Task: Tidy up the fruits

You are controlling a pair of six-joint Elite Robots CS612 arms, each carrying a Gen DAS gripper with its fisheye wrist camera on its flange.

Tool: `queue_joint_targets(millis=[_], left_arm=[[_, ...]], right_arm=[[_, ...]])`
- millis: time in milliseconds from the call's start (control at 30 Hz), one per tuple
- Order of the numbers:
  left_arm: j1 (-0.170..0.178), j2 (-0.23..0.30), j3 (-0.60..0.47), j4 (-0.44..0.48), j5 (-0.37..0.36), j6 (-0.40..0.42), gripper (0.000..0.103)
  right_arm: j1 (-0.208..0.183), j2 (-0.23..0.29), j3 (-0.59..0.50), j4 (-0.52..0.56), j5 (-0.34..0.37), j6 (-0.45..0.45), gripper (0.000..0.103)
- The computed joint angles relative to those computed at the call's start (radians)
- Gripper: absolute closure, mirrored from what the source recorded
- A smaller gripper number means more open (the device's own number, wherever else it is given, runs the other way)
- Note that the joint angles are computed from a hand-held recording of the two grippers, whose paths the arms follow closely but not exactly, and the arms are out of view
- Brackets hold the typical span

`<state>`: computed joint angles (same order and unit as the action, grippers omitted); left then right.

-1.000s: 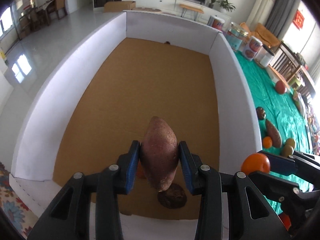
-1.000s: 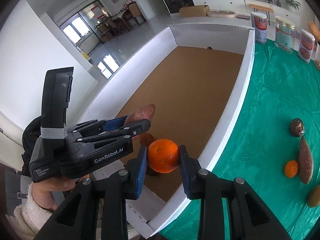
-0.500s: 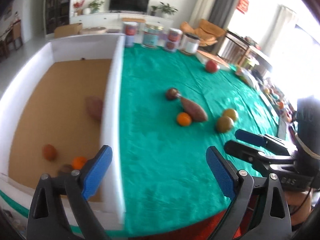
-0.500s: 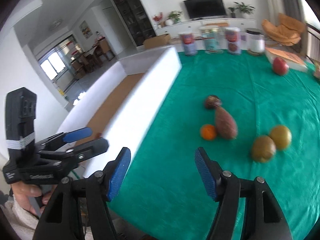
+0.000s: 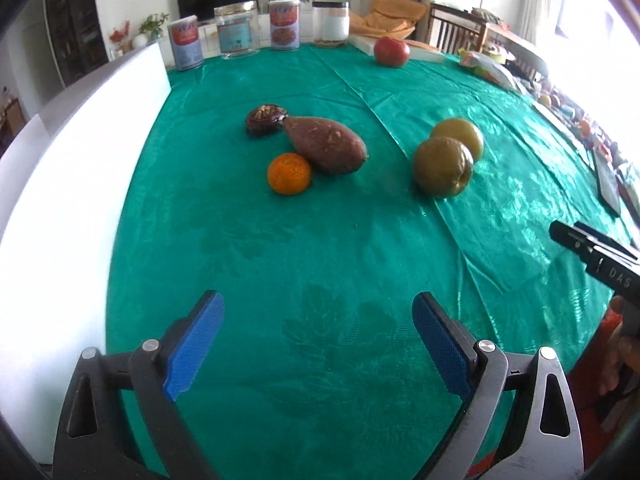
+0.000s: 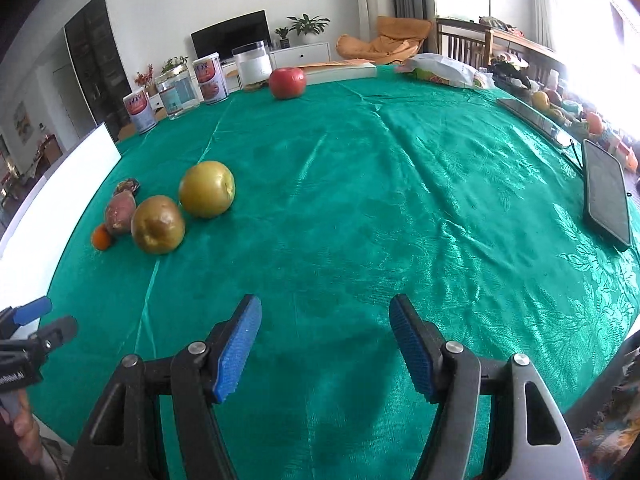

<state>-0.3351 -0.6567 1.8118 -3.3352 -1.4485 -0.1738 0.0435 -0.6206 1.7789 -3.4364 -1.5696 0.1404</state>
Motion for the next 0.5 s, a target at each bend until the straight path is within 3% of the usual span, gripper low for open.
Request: queue_joint_targets(millis=[200,367,433,500], left_arm=[[0.007,0.025,-0.034,0.037,0.048,-0.073,0.0],[0.007,0.037,-0.04,0.008,0.054,-0.075,0.0],[0.007,0.038,-0.04,0.004,0.056,-0.074,0.0],[0.007,0.039,-0.04,0.002,0.057,-0.072,0.001]], right_arm=[[0.026,0.023,-0.038,0.039,-0.068,-0.041,0.029],[0.035,0.034,-0.047,0.049,-0.1,-0.043,0.006],[0.036,0.038,-0.05,0.052,-0.105,-0.036,0.0],[0.036,0.037,-0.051,0.055,-0.106,-0.037,0.0]])
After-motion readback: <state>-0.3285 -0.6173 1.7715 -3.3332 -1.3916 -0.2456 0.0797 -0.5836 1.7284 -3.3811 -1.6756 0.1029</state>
